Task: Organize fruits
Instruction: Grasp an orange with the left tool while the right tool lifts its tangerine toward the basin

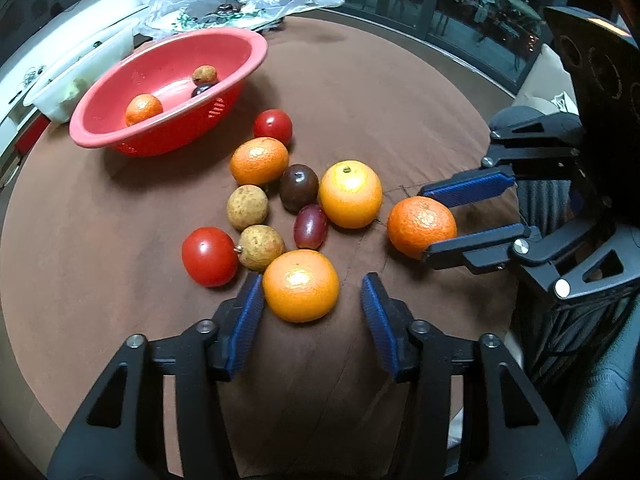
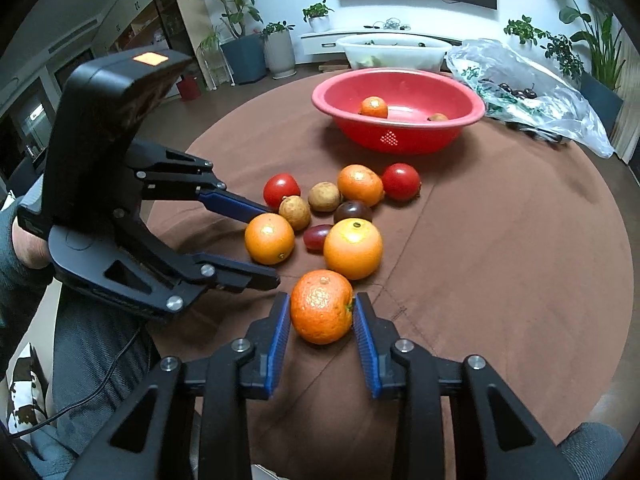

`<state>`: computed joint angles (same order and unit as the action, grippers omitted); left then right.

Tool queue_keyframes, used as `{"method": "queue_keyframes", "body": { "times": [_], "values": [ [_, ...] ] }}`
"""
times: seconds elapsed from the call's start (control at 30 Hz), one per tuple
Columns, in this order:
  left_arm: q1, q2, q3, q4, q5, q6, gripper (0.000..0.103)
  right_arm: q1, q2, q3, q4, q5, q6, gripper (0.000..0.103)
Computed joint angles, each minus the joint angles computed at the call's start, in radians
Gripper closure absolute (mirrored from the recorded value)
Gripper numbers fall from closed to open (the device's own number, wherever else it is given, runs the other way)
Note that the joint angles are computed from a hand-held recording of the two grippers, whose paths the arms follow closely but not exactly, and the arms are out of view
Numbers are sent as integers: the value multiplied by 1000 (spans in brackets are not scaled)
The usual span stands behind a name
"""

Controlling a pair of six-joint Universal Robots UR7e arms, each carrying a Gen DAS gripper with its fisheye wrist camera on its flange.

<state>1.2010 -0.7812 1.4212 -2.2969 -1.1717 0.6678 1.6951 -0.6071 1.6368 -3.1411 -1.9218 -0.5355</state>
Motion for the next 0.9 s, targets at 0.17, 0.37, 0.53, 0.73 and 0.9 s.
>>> {"method": "queue_keyframes", "body": {
  "times": [0.17,0.37,0.53,0.73,0.9],
  "values": [
    [7,2,-4,-25,-10,-49,67,-1,0,3,-1,4,1,68],
    [1,-12,33,-73,5,-58,67,-3,-6,8,-7,16,7,68],
    [6,-55,79,-108,-27,-80,67,-6,-15,9,-9,29,17,68],
    [15,-85,90,-129,-65,-123,67,-18,-27,-8,6,45,43,68],
    [12,-72,44,-165,-86,-153,67,-25,-39,-46,6,45,57,68]
  ]
}}
